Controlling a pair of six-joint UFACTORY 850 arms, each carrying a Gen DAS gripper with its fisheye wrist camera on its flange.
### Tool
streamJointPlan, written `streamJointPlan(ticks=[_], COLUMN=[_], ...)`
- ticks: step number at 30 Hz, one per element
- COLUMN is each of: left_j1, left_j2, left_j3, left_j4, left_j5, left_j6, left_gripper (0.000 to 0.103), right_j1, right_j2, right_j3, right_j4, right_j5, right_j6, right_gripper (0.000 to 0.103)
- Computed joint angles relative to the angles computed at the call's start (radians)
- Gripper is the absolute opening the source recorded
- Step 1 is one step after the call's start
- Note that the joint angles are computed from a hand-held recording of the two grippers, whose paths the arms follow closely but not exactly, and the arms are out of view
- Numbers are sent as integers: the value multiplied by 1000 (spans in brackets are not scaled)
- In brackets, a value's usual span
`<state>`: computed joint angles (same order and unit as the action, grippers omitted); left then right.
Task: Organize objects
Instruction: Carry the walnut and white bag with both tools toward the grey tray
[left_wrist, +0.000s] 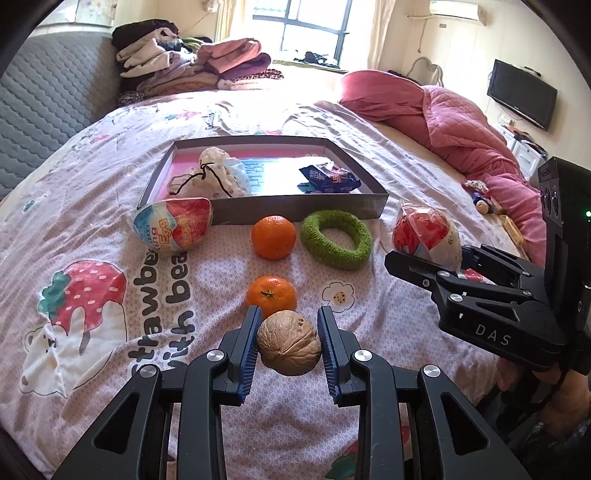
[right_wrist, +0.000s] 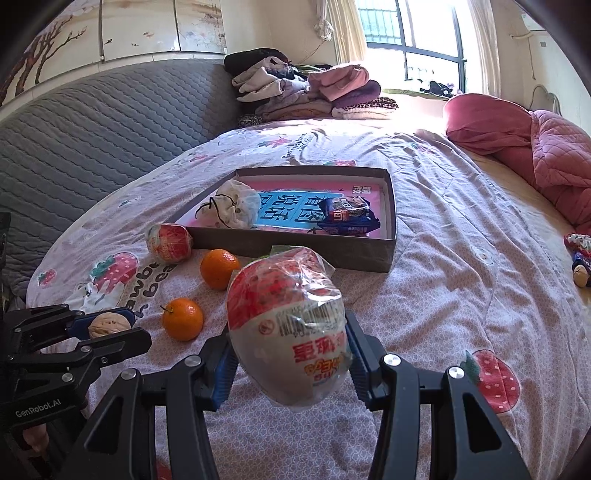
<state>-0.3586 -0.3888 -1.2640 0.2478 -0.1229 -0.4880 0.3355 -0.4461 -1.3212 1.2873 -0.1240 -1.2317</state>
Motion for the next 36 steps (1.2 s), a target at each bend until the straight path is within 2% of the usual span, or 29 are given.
streamJointPlan(ticks=[6, 15, 18, 26, 28, 36], left_j1=[8, 18, 17, 21, 22, 35], left_j2=[-3, -6, -6, -14, -18, -48], left_j3=[-7, -17, -20, -42, -50, -96], left_j4=[91, 191, 316, 355, 382, 323], left_j5=[4, 8, 3, -10, -11, -10], left_j6=[-91, -192, -316, -342, -361, -277], left_gripper=[31, 31, 31, 31, 31, 31], right_j1=[13, 13, 13, 14, 14, 14], right_j2=[16, 18, 22, 25, 22, 7], right_j3=[13, 11, 14, 14, 11, -7], right_j4=[173, 191, 255, 461, 432, 379], right_j5=[13, -4, -6, -5, -7, -10], right_j6=[-184, -179, -234, -423, -392, -340], right_gripper=[52, 52, 52, 52, 52, 52])
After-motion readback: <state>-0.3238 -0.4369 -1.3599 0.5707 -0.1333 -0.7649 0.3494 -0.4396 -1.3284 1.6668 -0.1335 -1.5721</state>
